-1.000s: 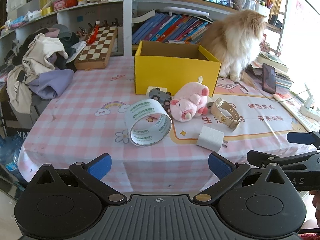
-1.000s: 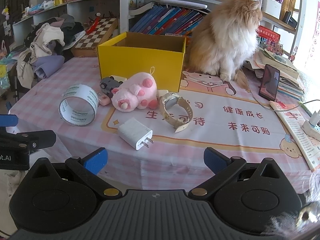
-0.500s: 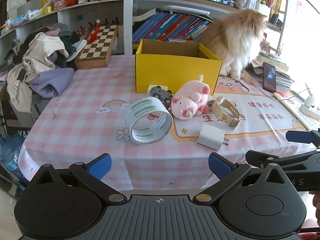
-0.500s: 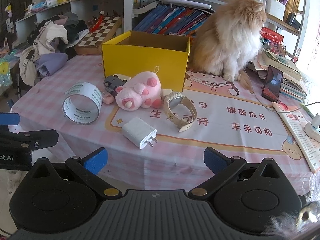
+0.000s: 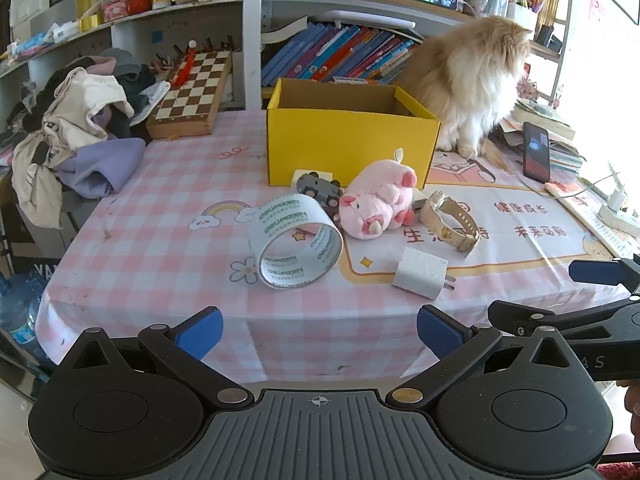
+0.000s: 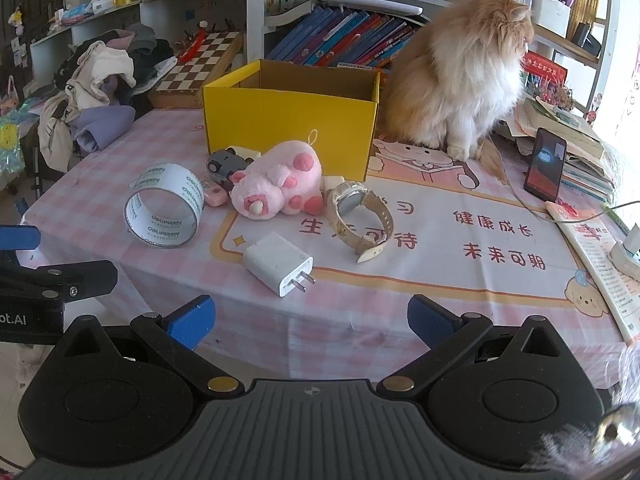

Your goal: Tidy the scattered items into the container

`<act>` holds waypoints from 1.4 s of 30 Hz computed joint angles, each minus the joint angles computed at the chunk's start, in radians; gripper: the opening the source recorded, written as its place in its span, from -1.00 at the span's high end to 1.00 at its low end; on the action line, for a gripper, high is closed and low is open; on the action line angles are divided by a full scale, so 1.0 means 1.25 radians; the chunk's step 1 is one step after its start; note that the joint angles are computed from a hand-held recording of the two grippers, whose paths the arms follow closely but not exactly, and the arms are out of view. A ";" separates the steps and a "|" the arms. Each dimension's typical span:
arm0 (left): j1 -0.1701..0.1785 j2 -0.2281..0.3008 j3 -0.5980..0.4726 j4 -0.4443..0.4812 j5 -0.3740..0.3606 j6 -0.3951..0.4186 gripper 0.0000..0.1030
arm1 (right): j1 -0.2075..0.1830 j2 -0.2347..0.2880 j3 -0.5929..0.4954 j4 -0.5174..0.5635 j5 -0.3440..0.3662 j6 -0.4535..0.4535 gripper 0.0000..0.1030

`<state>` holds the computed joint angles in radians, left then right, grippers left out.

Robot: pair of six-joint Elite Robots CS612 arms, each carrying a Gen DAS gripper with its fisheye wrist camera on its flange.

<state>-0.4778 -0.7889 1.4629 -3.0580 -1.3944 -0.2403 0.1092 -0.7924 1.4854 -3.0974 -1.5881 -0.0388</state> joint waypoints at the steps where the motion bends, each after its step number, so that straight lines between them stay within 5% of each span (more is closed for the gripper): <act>1: 0.000 0.000 -0.001 0.002 0.000 0.000 -1.00 | 0.000 0.000 0.000 0.000 0.001 -0.001 -1.00; 42: 0.018 0.019 -0.033 0.030 -0.025 0.004 -1.00 | 0.006 0.018 -0.040 0.032 0.009 -0.008 -0.97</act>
<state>-0.4554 -0.7652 1.4215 -3.0205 -1.4256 -0.2354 0.1167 -0.7693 1.4355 -3.0579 -1.5767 -0.0482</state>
